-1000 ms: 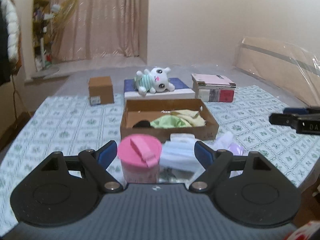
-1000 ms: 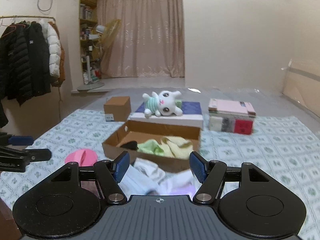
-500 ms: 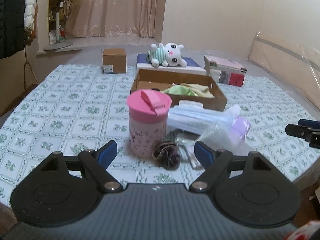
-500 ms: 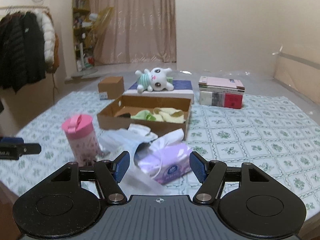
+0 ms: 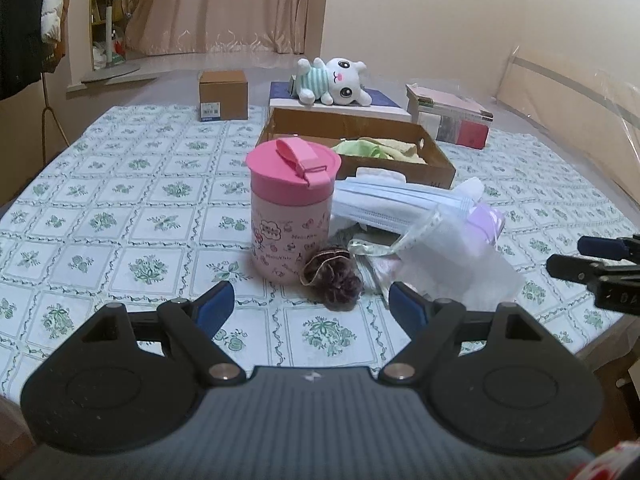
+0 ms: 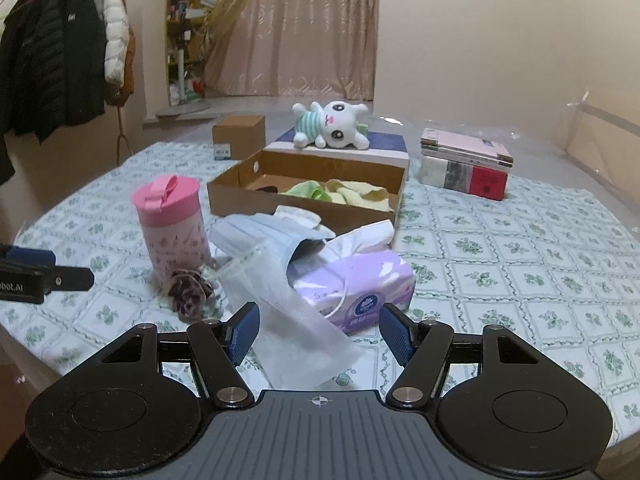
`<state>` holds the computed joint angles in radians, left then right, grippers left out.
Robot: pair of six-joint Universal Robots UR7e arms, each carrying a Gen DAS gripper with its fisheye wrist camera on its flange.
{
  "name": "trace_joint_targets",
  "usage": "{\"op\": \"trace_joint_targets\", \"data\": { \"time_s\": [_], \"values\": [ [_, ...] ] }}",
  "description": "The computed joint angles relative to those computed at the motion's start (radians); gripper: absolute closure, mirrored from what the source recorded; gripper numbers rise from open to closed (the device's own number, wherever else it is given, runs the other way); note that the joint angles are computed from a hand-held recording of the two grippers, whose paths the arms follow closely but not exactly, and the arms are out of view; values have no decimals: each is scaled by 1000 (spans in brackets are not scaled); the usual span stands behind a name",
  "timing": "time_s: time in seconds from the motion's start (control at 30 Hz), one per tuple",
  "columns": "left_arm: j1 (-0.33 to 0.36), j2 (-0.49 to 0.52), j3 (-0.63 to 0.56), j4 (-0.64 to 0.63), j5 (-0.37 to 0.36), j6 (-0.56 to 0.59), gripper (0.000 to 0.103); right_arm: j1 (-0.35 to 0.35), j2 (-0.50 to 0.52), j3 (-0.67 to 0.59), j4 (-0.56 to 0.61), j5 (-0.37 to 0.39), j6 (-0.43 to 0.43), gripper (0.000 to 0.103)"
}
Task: Organize soft objects
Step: 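Move both open tools back to the pile beside the pink bottle, then grasp the white mesh bag with the right tool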
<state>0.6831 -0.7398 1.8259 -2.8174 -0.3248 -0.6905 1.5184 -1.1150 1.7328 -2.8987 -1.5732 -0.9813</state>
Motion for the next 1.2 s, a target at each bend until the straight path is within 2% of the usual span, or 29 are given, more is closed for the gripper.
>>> {"op": "trace_joint_targets", "data": {
  "time_s": [0.33,0.53,0.7,0.93,1.07,1.2],
  "values": [
    [43,22,-25,-29,-29,49,20,12,84,-40,-4,-18,-105,37],
    [72,32,-40,-37,-59,61,20,20,144,-83,26,-46,-131,37],
    [92,38,-48,-45,-84,65,20,27,188,-94,-2,-70,-190,37],
    [112,42,-56,-40,-107,59,20,26,206,-86,31,-89,-245,37],
    [117,45,-58,-43,-115,63,20,26,220,-70,-30,-108,-279,37],
    [122,47,-60,-43,-123,62,20,26,244,-70,-86,-161,-342,37]
  ]
}}
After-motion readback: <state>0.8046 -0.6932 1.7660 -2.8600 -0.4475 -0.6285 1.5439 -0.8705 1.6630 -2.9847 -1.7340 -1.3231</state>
